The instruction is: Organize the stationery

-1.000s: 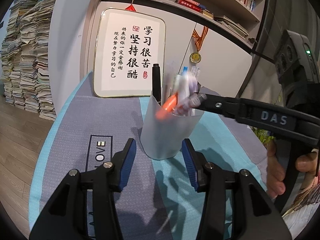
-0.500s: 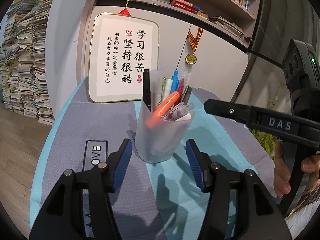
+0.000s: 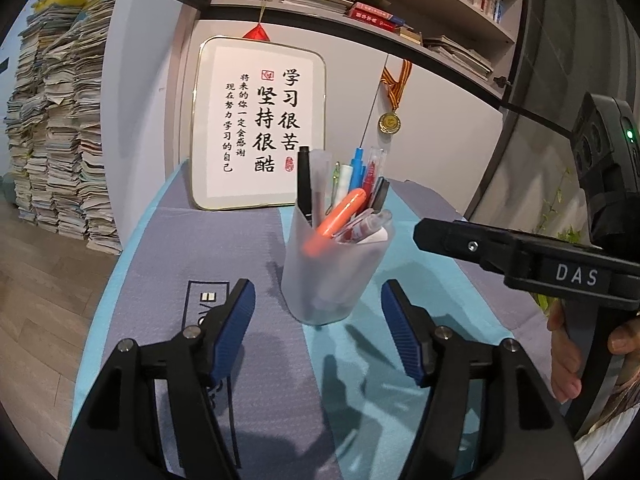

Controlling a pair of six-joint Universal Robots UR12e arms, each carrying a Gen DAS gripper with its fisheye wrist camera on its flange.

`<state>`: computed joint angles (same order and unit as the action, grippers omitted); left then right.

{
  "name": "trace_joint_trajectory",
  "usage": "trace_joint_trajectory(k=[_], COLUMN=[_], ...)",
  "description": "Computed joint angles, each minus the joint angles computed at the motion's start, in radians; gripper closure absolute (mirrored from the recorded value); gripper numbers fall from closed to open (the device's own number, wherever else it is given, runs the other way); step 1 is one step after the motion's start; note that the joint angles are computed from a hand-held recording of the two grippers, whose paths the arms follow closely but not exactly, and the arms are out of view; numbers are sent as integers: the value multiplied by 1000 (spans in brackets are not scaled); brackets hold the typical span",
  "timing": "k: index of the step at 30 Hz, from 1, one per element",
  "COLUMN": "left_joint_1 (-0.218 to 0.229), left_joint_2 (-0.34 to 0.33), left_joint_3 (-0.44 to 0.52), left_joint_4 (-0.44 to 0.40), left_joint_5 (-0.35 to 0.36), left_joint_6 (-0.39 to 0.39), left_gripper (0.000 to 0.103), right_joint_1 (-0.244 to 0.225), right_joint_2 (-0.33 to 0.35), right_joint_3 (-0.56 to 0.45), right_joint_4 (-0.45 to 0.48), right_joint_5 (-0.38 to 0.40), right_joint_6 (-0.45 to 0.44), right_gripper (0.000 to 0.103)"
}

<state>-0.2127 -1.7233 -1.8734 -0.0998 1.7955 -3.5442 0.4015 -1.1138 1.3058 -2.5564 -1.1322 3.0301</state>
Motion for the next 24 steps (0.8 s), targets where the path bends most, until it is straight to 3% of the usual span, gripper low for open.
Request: trace_joint_trajectory(k=[6,13,24], left_joint_1=[-4,-27,-83], left_joint_2=[0,3,26], left_joint_3=[6,16,24], left_joint_4=[9,18,30], left_joint_5=[5,46,117], left_joint_6=[9,28,44], left_gripper=[38,30,18], right_joint_1=[-6,-15,-25], right_joint_2=[-8,-29,-121], right_joint_3=[12,34,130], right_joint_4=[-13,-27,-106], right_joint_5=[-13,-52,-164], right_joint_6=[23,65,111], right_gripper=[42,42,41])
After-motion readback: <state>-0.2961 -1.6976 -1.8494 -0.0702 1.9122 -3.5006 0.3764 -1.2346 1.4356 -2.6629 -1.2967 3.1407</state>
